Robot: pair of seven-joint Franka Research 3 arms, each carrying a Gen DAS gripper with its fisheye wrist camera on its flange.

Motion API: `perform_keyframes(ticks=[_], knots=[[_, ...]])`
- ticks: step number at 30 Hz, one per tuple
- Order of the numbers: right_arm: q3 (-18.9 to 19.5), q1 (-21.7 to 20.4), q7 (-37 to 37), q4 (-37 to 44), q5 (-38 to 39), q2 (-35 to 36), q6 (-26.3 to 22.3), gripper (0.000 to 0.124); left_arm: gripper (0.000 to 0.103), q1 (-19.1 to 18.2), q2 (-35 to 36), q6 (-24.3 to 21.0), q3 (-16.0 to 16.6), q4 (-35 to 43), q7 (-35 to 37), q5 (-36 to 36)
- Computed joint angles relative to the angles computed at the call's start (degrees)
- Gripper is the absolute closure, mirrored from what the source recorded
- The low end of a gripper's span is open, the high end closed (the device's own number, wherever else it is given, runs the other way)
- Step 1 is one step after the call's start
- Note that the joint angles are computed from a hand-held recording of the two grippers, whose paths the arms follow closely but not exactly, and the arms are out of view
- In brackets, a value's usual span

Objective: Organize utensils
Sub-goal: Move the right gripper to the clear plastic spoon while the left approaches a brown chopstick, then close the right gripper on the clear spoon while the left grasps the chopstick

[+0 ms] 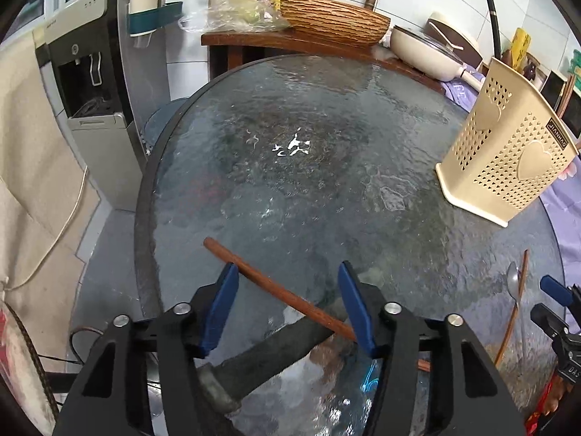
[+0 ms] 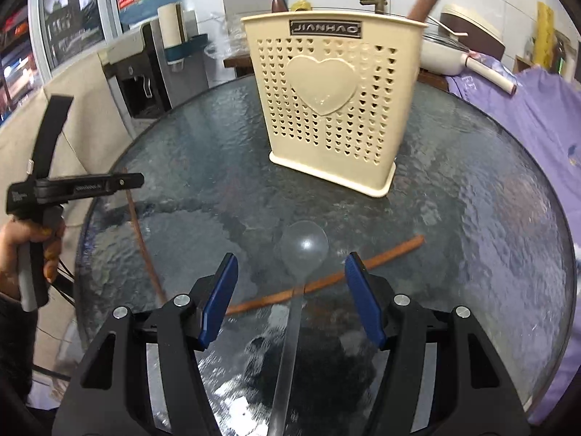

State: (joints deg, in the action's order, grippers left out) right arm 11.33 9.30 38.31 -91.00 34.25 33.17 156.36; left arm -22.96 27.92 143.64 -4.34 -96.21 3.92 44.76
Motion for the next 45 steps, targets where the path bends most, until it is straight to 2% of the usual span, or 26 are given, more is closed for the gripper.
perform_keyframes(ticks=[7, 13, 17, 28, 32, 36, 40, 42, 45], knots=[[-4.22, 4.17, 6.48, 6.53, -8.55, 4.52, -3.25, 0.062, 0.057, 0.32, 4.04, -3.18, -0.32, 6.48, 5.83, -2.72], [-4.72, 4.60, 10.02, 12.92, -12.43, 8.33, -8.96, 0.063, 0.061, 0.06, 8.59, -6.41, -0.11, 14.00, 11.81, -5.94], [-4.76, 4.68, 11.73, 15.99, -13.77, 10.20, -11.59, 0.072, 0.065, -0.47, 11.13, -8.05, 0.50, 18.20, 14.35, -7.40], [-5.22, 5.29, 12.66, 17.42, -16.13, 11.10, -11.72, 0.087, 0.080, -1.67, 17.61, -12.05, 1.48, 29.00, 20.46, -10.89], [-5.18, 5.29, 12.68, 17.91, -16.55, 11.28, -12.24, 0.087, 0.087, -2.04, 19.30, -13.06, 1.89, 31.85, 21.59, -11.73], [-4.64, 4.69, 12.27, 18.17, -15.89, 11.48, -12.51, 0.087, 0.089, -2.24, 21.68, -14.09, 2.01, 35.86, 22.95, -12.99], [-3.88, 3.88, 11.66, 18.55, -14.43, 11.71, -12.05, 0.087, 0.093, -1.81, 22.11, -12.13, 2.09, 36.22, 22.05, -14.37], [-3.20, 3.25, 10.84, 17.88, -13.20, 11.17, -10.98, 0.087, 0.095, -1.03, 21.19, -9.07, 1.82, 34.13, 20.87, -15.27], [-1.81, 1.88, 8.95, 16.63, -10.61, 10.03, -9.44, 0.087, 0.096, -1.48, 20.77, -7.41, 2.43, 33.29, 19.84, -14.85]])
